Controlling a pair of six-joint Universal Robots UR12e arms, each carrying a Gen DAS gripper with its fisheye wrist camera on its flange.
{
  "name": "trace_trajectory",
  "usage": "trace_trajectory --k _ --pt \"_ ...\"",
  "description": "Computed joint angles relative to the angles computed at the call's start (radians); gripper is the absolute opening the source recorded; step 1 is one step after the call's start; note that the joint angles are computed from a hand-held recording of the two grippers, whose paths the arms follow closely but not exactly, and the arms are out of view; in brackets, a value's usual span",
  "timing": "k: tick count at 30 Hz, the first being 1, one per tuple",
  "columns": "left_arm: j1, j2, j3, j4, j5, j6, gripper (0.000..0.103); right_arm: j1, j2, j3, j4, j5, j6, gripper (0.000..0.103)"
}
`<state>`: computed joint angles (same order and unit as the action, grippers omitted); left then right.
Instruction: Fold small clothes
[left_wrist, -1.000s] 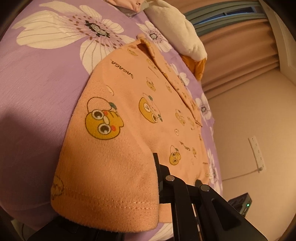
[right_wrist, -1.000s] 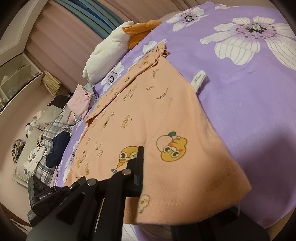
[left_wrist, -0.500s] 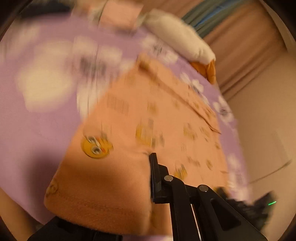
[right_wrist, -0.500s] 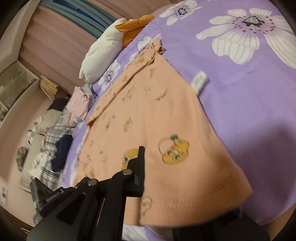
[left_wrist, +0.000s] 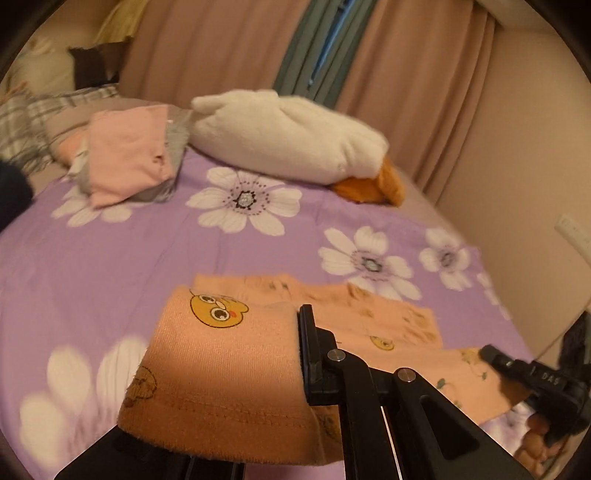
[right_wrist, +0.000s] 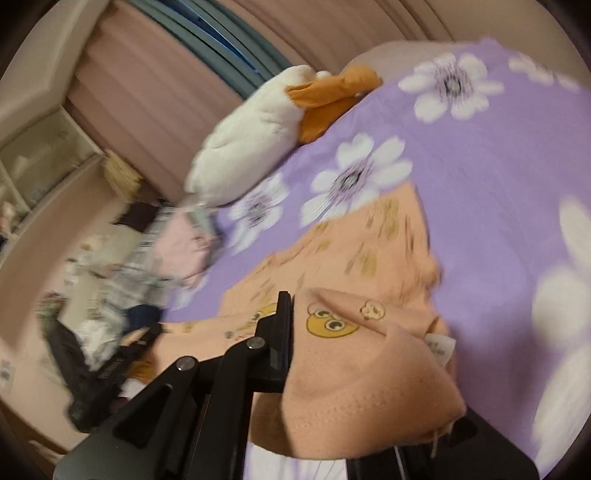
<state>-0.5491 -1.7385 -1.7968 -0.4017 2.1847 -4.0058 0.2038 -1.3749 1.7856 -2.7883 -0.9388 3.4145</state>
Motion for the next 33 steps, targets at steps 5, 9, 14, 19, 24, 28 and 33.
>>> trace_trajectory --k 5,9,14,19,24,28,33 --pt "0.102 -0.059 0.071 -0.178 -0.141 0.017 0.005 0.044 0.140 -0.190 0.173 -0.138 -0.035 0.005" --pt "0.146 -0.067 0.033 -0.219 -0.238 -0.047 0.005 0.056 0.226 -0.294 0.341 -0.208 -0.071 0.001" --pt "0.160 -0.044 -0.063 -0.049 -0.285 -0.058 0.007 0.046 0.239 -0.285 0.328 -0.173 -0.126 0.000" --pt "0.176 -0.020 -0.057 -0.101 -0.354 -0.036 0.010 0.007 0.239 -0.298 0.414 -0.041 -0.082 0.001" --pt "0.181 0.060 -0.061 -0.285 -0.304 -0.192 0.058 -0.033 0.165 -0.244 0.464 -0.009 -0.092 0.012" --pt "0.124 0.119 -0.079 -0.408 -0.102 -0.282 0.064 -0.033 0.103 -0.198 0.429 -0.106 -0.144 0.015" --pt "0.125 0.153 -0.114 -0.336 -0.270 -0.250 0.064 -0.006 0.113 -0.207 0.422 -0.176 -0.095 0.025"
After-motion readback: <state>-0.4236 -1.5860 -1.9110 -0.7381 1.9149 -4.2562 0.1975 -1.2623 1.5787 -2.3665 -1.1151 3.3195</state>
